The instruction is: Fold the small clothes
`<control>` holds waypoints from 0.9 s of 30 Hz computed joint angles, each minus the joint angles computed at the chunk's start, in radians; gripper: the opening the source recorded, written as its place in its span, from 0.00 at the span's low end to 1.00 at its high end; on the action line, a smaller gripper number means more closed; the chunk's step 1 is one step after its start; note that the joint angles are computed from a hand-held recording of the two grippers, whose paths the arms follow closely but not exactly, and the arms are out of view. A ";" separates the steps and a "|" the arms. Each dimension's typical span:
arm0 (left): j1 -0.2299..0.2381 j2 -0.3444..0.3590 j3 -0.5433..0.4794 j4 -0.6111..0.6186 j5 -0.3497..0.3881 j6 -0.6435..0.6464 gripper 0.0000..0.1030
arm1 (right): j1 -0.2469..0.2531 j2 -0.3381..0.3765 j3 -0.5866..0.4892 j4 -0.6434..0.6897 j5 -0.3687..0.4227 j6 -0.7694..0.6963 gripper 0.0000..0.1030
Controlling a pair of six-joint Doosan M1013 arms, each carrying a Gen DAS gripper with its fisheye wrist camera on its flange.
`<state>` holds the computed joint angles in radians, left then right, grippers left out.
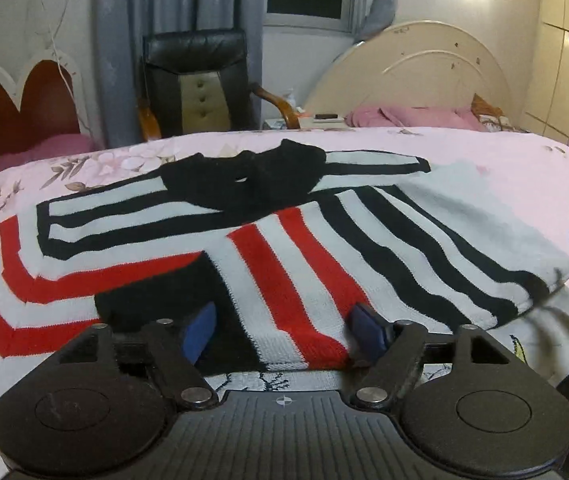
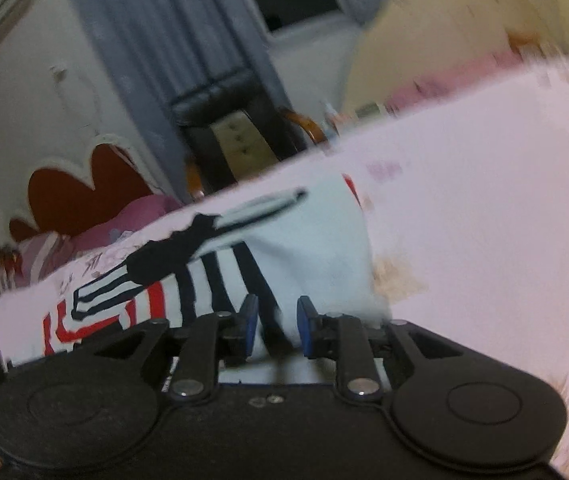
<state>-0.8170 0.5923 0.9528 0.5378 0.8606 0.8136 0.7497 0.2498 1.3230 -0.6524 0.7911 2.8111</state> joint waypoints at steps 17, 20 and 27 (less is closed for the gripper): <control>0.027 -0.366 0.524 0.374 0.026 -0.808 0.72 | -0.004 -0.005 0.011 0.068 0.086 0.061 0.44; 0.040 -0.464 0.649 0.426 0.186 -1.041 0.62 | 0.001 0.018 -0.019 0.099 0.074 0.030 0.44; 0.145 -0.607 0.851 0.497 0.070 -1.478 0.54 | 0.029 0.090 -0.120 0.177 0.060 -0.079 0.44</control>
<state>-0.6724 -0.0145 1.8041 1.0345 0.9306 -0.6647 0.7792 0.3400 1.2029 -0.4756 0.8512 2.7325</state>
